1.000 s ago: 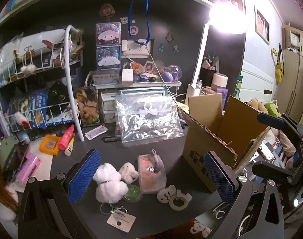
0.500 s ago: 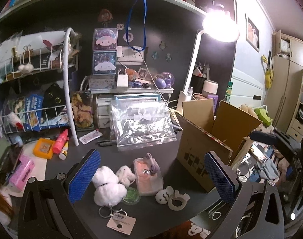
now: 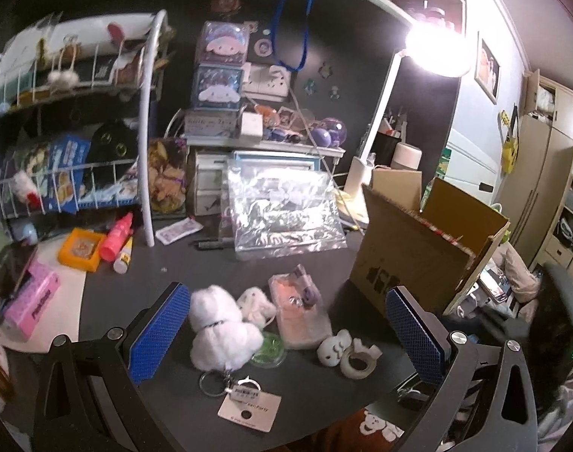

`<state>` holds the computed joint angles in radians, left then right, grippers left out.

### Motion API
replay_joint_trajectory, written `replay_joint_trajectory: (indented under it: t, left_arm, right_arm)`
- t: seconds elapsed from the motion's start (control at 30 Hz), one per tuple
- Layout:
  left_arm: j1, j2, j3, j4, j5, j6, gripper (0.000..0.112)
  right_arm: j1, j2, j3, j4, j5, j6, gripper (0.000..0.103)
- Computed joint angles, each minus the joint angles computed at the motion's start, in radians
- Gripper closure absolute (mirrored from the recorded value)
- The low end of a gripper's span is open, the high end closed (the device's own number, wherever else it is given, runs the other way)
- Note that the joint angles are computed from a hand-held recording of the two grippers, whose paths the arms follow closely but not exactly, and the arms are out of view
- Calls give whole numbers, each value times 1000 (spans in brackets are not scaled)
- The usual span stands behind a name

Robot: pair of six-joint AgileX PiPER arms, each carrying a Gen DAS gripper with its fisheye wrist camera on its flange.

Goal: Organize objects
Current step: 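Move the left tool toward the clear tape roll on the desk, then grasp the clear tape roll with the left gripper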

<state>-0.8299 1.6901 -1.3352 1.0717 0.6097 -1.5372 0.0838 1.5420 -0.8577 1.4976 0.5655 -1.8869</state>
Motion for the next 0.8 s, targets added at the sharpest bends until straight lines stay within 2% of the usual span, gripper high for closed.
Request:
replay_joint_trajectory:
  t: [0.23, 0.33, 0.43, 0.57, 0.8]
  left_arm:
    - [48, -4, 81, 0, -115, -40, 9]
    - [71, -1, 105, 4, -170, -50, 9]
    - [95, 1, 123, -1, -221, -45, 9]
    - [127, 7, 140, -30, -293, -6, 9]
    - [182, 7, 175, -148, -435, 131, 9]
  right_arm:
    - [67, 166, -81, -33, -116, 62, 31]
    - [88, 208, -118, -94, -158, 136, 43]
    - [98, 235, -136, -170, -181, 219, 48]
    - [108, 251, -156, -228, -206, 309, 62]
    - [155, 222, -132, -249, -290, 342, 64]
